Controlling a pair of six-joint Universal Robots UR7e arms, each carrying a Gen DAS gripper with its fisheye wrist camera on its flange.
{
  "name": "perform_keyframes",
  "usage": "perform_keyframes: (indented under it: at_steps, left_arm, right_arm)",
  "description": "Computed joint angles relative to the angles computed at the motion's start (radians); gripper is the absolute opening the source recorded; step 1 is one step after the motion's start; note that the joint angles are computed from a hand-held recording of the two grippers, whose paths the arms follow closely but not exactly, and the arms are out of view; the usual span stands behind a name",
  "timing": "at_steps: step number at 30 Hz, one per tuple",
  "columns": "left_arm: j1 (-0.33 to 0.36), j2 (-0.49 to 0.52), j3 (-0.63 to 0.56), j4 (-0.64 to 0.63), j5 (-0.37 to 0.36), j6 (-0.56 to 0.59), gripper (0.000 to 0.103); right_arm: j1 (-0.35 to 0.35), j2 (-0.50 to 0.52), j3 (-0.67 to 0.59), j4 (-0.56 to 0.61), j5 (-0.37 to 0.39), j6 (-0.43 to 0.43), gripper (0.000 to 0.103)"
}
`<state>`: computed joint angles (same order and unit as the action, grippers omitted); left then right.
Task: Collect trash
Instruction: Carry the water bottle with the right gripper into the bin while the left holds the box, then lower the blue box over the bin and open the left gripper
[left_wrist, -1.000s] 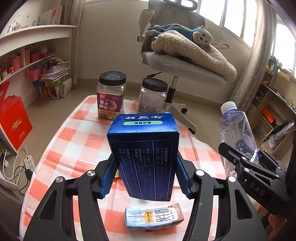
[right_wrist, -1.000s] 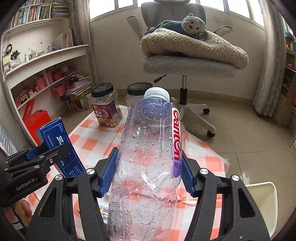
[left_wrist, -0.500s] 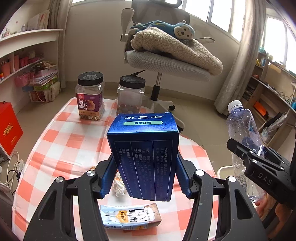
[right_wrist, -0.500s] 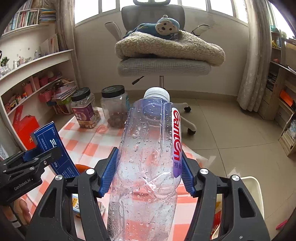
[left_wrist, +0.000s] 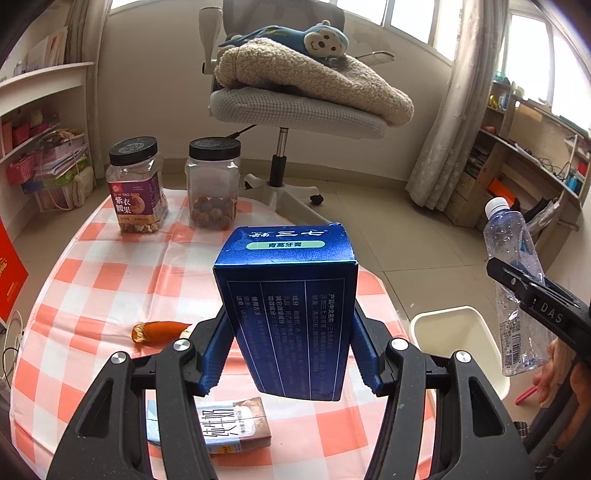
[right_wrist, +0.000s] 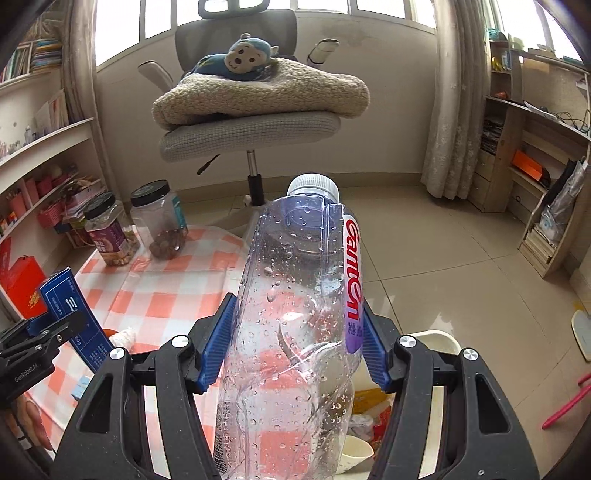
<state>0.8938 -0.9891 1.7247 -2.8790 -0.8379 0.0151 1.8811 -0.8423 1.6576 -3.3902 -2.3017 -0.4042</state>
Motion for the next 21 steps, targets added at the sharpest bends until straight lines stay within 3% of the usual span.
perform_keyframes:
  at_steps: [6,10,14,21]
  left_arm:
    - [-0.014,0.036,-0.008,0.011,-0.028,0.005,0.057]
    - [-0.028,0.067,-0.020,0.023,-0.054,0.001,0.057]
    - [-0.048,0.102,-0.031,0.027,-0.084,0.003,0.057]
    - [-0.080,0.174,-0.054,0.047,-0.152,-0.047,0.057]
  right_arm:
    - [-0.039,-0.066,0.053,-0.025,-0.024,0.033,0.060]
    - [-0.053,-0.083,0.074,-0.124,-0.053,0.006,0.086]
    - [-0.070,-0.112,0.097,-0.181,-0.070,-0.009,0.088]
    - [-0.104,-0.175,0.128,-0.171,-0.070,0.066,0.091]
